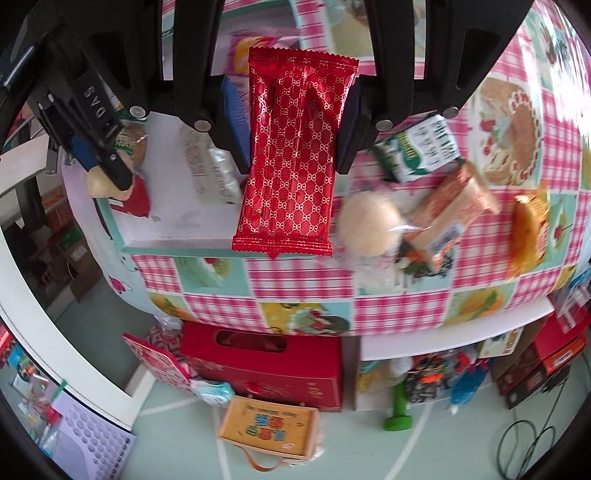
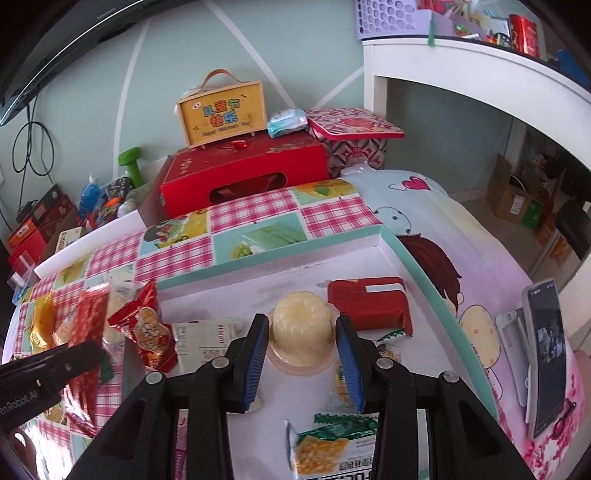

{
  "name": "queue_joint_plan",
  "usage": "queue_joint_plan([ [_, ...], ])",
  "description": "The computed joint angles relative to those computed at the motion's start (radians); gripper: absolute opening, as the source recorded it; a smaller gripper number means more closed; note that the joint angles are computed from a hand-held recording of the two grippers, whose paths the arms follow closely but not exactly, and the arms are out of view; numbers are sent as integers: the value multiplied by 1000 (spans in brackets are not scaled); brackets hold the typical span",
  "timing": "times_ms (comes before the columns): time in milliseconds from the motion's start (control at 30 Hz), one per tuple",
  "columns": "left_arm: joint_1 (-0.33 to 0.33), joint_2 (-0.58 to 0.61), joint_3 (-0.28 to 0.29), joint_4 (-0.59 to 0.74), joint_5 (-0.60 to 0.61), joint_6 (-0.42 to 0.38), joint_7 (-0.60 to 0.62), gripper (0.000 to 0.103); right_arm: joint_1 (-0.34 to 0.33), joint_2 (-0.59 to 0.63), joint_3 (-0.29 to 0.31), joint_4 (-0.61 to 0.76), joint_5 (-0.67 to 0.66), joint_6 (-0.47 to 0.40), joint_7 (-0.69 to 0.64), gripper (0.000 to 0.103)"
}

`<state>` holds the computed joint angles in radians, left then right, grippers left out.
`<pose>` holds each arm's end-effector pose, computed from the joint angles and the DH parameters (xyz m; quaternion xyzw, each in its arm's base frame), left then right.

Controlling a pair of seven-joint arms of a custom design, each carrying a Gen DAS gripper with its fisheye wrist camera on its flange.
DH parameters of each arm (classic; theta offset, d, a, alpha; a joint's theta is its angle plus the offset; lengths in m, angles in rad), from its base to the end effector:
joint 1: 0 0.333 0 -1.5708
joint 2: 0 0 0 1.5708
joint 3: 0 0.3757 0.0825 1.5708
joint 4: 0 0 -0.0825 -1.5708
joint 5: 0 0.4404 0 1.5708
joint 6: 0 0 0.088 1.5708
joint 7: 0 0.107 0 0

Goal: Organize snacks
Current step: 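Carry the jelly cup with the right tool while the left tool carries the red bag to the tray, then open the right tool over the tray while the left tool releases the red bag there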

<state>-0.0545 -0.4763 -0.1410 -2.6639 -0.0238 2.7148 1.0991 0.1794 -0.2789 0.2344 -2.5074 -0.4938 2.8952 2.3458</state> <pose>0.4300 -0.0862 0.4671 -0.7753 0.5756 -0.2214 0.1359 0.4513 0.2338 0.4719 -0.6930 0.6317 -0.2190 0.2699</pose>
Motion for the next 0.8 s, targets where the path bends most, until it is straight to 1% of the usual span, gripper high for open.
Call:
queue_joint_plan([
  [100, -8, 44, -18, 38, 10, 3, -4, 47, 4, 3, -11, -2, 14, 2, -8, 40],
  [300, -36, 118, -20, 97, 6, 11, 9, 47, 10, 6, -30, -8, 57, 8, -29, 40],
  [433, -33, 149, -30, 118, 27, 6, 2, 47, 34, 13, -57, -10, 125, -1, -66, 40],
  [600, -45, 175, -26, 138, 20, 3, 11, 47, 37, 14, -62, -13, 162, 2, -90, 40],
  [800, -41, 188, -31, 149, 32, -1, -3, 47, 43, 17, -66, -14, 196, 3, -119, 40],
])
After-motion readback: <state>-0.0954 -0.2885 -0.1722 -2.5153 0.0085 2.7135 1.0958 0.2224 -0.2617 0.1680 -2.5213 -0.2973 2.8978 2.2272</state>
